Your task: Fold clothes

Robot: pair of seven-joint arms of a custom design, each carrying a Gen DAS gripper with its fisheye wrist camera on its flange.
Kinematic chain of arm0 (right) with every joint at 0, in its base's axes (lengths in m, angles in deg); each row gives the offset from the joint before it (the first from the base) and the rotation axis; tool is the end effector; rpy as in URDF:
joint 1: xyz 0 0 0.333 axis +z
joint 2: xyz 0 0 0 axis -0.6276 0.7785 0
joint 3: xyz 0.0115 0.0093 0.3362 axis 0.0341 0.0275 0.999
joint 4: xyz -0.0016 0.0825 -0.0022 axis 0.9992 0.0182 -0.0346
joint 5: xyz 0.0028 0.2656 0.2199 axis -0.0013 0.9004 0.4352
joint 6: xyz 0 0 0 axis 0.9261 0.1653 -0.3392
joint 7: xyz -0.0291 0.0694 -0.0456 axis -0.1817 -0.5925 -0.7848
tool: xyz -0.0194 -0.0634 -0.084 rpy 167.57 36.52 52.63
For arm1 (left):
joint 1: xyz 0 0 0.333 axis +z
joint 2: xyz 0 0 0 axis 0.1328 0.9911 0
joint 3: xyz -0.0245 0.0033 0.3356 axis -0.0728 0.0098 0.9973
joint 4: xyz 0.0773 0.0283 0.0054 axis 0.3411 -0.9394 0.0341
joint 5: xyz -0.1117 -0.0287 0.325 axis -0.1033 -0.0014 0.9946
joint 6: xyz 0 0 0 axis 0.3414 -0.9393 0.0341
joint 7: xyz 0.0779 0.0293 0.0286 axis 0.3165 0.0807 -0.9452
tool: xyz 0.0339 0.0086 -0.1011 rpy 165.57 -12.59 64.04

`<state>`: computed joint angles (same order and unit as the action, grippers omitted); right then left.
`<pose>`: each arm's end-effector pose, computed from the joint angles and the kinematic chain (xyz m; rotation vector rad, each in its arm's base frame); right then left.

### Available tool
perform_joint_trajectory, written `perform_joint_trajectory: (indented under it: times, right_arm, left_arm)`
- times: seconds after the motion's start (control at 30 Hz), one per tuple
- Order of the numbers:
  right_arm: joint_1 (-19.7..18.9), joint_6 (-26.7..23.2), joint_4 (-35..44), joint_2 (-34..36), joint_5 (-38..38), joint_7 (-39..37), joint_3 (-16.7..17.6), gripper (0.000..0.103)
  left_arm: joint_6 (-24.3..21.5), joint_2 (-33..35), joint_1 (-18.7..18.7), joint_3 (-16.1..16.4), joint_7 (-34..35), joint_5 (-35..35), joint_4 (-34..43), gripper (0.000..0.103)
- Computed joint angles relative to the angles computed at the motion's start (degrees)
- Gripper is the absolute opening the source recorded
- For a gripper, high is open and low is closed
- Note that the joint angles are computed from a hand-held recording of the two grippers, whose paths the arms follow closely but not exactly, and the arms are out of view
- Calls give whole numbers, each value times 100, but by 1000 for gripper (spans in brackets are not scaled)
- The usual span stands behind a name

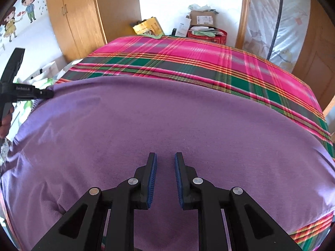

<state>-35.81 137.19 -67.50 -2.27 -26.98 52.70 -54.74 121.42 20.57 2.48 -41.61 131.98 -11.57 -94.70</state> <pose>0.5260 0.0122 0.4794 -1.7739 1.9448 -0.6005 0.6116 -0.1929 0.5472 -1.8892 2.3013 -0.7685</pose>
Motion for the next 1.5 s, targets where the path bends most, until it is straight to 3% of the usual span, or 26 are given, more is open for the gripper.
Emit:
perform_joint_trajectory:
  times: [0.1,0.3,0.53,0.7,0.83,1.03,1.2,1.33,1.4,1.5]
  right_arm:
    - [9,32,28,32,-72,133,-4,18]
    - [25,68,46,61,-218,304,-33,18]
    - [45,65,84,93,-610,596,-69,18]
    - [26,-43,22,-52,-833,924,-55,19]
    - [-50,75,-238,-297,-840,1029,52,19]
    - [-176,230,-624,-558,-591,1058,245,19]
    - [-254,263,-771,-625,-501,1087,385,19]
    - [-292,310,-823,-660,-472,1110,438,19]
    - [-277,321,-823,-645,-359,1044,427,19]
    - [-308,389,-839,-625,-361,1107,455,19]
  left_arm:
    - [131,116,-58,68,-205,194,119,4]
    - [301,186,2,16,-207,236,145,3]
    - [-256,167,66,4,-134,189,366,6]
    - [-12,-417,63,57,114,262,-220,8]
    - [128,-945,101,21,678,-380,-761,8]
    - [135,-1185,-255,33,1289,-586,-1192,8]
    - [5,-897,-377,104,912,-340,-1084,8]
    - [-151,-776,-224,93,939,-681,-951,6]
    - [-22,-763,-201,103,936,-653,-972,4]
    - [352,-758,-281,195,411,9,-1068,1]
